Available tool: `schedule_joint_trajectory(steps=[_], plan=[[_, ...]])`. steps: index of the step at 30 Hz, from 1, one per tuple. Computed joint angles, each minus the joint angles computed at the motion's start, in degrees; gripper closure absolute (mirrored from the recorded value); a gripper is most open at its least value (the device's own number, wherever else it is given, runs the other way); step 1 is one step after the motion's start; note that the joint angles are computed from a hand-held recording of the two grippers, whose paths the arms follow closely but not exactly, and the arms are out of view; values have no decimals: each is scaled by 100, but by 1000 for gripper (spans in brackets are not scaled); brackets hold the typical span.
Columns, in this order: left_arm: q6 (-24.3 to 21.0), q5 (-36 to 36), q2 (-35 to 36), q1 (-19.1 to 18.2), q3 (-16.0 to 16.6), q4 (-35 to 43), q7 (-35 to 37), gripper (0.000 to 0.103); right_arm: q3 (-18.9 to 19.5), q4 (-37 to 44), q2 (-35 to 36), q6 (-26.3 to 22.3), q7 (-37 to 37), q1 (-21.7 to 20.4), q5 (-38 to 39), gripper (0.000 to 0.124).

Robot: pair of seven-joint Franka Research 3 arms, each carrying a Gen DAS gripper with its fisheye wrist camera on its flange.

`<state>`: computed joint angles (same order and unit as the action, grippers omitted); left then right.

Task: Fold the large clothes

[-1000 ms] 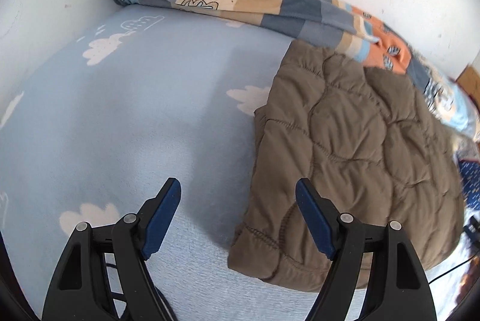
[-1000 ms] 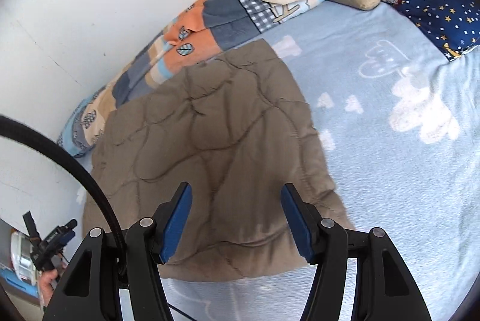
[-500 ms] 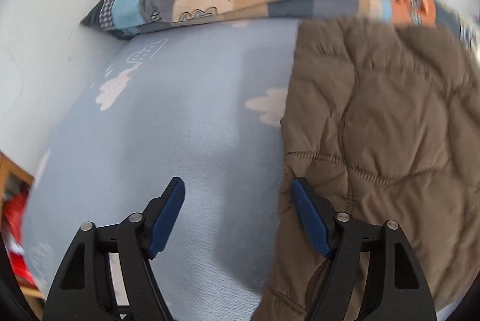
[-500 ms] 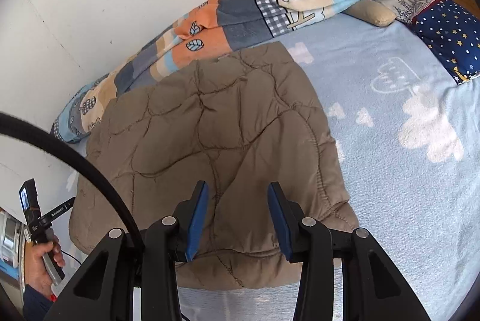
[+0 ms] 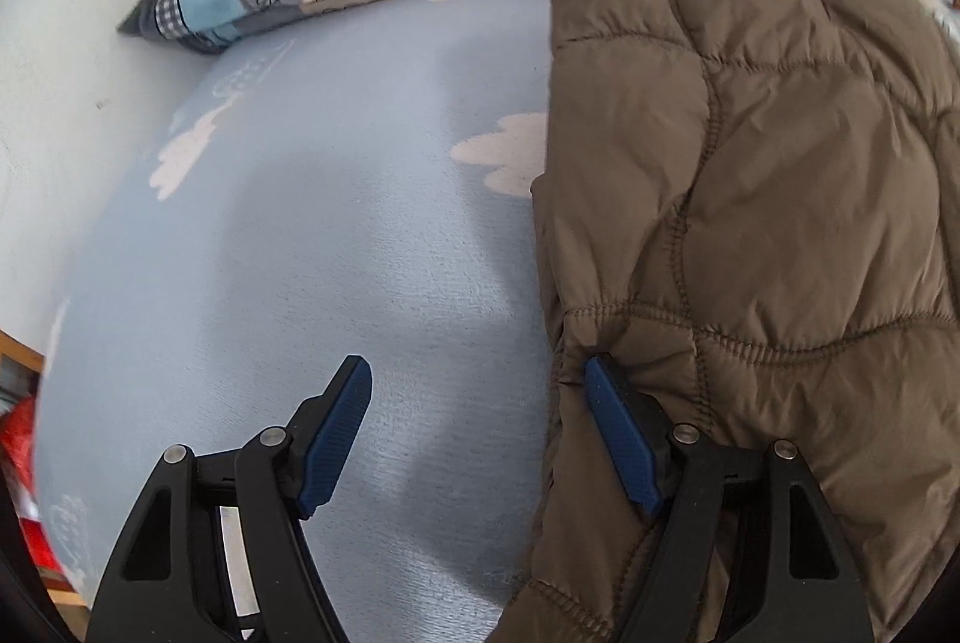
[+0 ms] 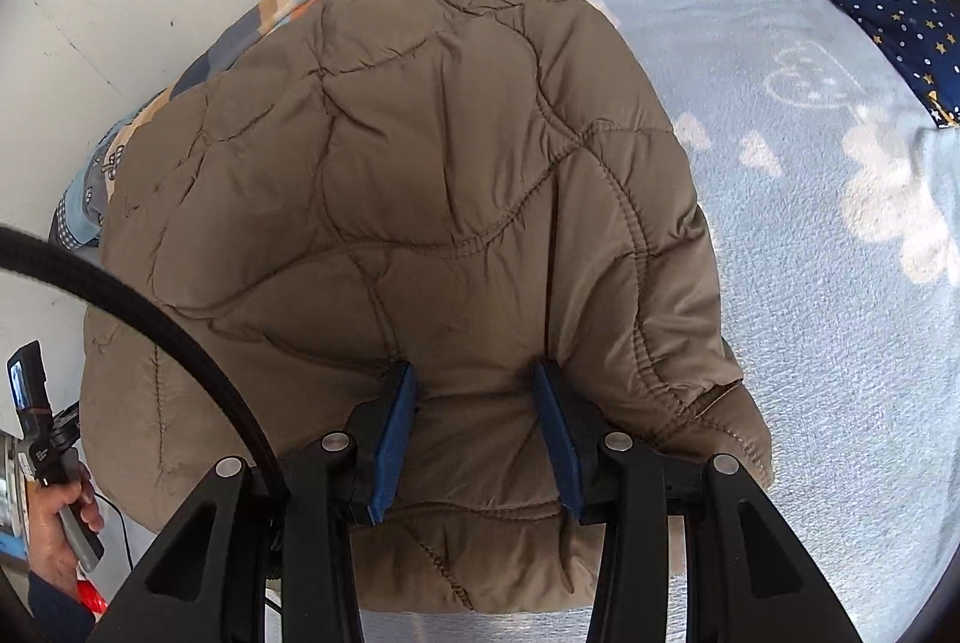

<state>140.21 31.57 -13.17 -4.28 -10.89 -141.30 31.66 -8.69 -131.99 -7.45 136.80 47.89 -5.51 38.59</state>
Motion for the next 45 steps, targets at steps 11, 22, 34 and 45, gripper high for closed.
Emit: schedule_joint_trajectory(steps=[11, 22, 34, 45], plan=[[2080, -3749, -1547, -1239, 2202, -1367, 2649, 23, -617, 459, -429, -1179, -957, -425, 1084, 32], [1807, -6303, -840, -2607, 3474, -816, 5495, 22, -706, 1763, 1165, -2866, -717, -1396, 1314, 29], [1267, -8646, -24, -2889, 3934, -200, 7976, 22, -109, 2613, 2148, -3603, -853, -1680, 1525, 28], [260, -9733, 724, -2219, 3703, 314, 9209, 14, 195, 3414, 2951, -3945, -981, -1733, 1366, 22]])
